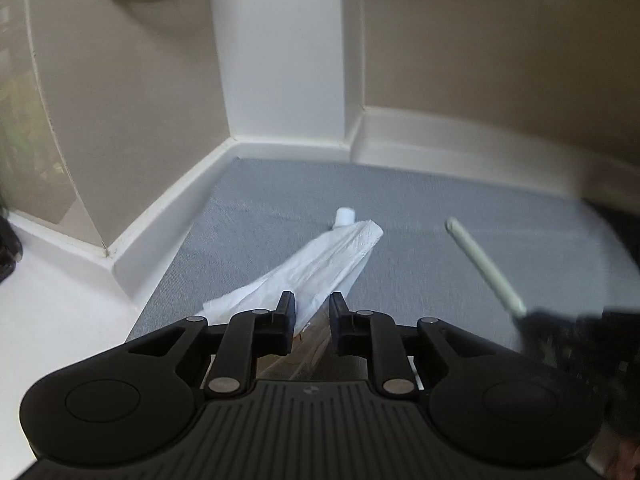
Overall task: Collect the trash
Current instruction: 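Grasp the white tissue with the left gripper while the right gripper grasps the white plastic stick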
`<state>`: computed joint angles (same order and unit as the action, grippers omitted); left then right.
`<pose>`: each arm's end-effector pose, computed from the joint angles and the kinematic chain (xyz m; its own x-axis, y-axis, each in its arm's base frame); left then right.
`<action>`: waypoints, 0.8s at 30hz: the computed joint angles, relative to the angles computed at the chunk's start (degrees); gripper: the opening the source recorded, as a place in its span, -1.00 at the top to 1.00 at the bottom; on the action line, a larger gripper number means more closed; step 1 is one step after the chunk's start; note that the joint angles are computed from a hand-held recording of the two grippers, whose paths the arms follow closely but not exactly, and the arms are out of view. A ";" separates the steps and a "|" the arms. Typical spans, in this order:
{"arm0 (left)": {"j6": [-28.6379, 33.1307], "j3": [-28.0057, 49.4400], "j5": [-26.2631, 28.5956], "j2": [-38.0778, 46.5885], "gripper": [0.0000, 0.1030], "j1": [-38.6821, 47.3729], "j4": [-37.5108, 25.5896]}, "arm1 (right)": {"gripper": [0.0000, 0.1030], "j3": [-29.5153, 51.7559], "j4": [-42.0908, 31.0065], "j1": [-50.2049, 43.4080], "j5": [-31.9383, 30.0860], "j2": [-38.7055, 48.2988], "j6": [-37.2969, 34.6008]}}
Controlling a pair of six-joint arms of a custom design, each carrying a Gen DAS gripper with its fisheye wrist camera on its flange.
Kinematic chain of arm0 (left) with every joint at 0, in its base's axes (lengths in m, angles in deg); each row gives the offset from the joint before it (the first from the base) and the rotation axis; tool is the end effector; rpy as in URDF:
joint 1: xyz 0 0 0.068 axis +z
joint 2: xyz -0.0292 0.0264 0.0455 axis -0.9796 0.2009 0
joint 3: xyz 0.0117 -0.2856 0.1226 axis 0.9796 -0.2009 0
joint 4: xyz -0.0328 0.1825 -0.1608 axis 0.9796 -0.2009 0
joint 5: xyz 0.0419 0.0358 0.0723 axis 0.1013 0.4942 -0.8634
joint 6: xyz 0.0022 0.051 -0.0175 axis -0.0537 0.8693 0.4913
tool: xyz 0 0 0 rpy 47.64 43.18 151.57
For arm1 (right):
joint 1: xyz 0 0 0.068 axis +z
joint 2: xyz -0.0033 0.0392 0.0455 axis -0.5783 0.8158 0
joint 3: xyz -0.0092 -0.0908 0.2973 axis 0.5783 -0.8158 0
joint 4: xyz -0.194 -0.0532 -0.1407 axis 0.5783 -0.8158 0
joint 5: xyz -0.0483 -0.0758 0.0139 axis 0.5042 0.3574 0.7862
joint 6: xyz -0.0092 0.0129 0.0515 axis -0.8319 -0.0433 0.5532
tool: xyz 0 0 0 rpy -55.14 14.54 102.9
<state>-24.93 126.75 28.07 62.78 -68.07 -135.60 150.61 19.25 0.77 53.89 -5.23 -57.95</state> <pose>0.3003 0.0455 0.4288 -0.6011 0.2399 -0.7623 0.2471 0.9629 0.1082 0.2039 0.1284 0.3830 -0.6033 0.1140 -0.7894 0.0613 0.9934 0.0966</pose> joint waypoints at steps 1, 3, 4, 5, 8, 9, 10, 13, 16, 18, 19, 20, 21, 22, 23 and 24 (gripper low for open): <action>0.15 -0.51 -0.52 -0.12 0.61 -0.31 0.46 | 0.90 0.06 -0.02 0.05 0.00 0.07 0.12; -0.50 -0.29 -1.59 0.13 0.54 -0.73 0.49 | 0.90 0.11 0.04 0.04 -0.16 0.21 0.37; -0.93 0.06 -2.27 0.60 0.33 -1.07 0.77 | 0.90 0.14 0.08 0.00 -0.19 0.33 0.50; -1.17 0.34 -2.87 0.95 0.06 -1.37 1.08 | 0.90 0.20 0.03 0.06 -0.16 0.38 0.63; -2.78 1.13 -4.88 1.98 -0.40 -1.94 2.33 | 0.90 0.44 -0.16 0.42 0.22 0.67 0.79; -3.32 1.62 -4.66 2.60 -0.47 -1.86 2.48 | 0.89 0.50 -0.19 0.52 0.30 0.76 0.87; -3.55 1.84 -4.98 3.18 -0.60 -2.01 2.72 | 0.89 0.56 -0.23 0.63 0.38 0.81 0.97; -3.43 2.18 -8.31 4.78 -0.53 -2.87 2.53 | 0.89 0.52 -0.23 0.75 0.48 0.82 1.05; -5.42 3.14 -10.75 6.50 0.19 -2.92 1.70 | 0.89 0.51 -0.25 0.95 0.71 0.87 1.09; -6.12 3.77 -8.64 6.29 0.67 -1.78 1.15 | 0.90 0.28 -0.01 1.10 0.87 0.70 1.23; -6.39 3.25 -8.51 5.47 0.80 -1.46 1.86 | 0.90 0.09 0.20 1.18 1.07 0.54 1.32; -6.23 2.46 -8.79 4.35 0.82 -1.22 2.94 | 0.90 -0.24 0.61 1.33 1.45 0.26 1.39; -6.08 1.73 -8.85 3.38 0.82 -0.88 4.00 | 0.90 -0.68 1.17 1.60 2.12 -0.14 1.52; -6.21 1.69 -8.51 2.73 0.82 -0.32 4.39 | 0.90 -1.02 1.77 1.84 2.77 -0.43 1.45; -6.38 1.75 -7.69 1.88 0.82 0.44 4.19 | 0.90 -1.35 2.38 2.03 3.28 -0.71 1.24; -6.51 2.01 -7.08 1.00 0.82 1.02 3.87 | 0.90 -1.63 2.85 2.21 3.72 -0.97 1.07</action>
<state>-31.44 128.76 20.99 63.78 -67.05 -131.74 148.98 22.10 2.97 57.61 -6.20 -56.88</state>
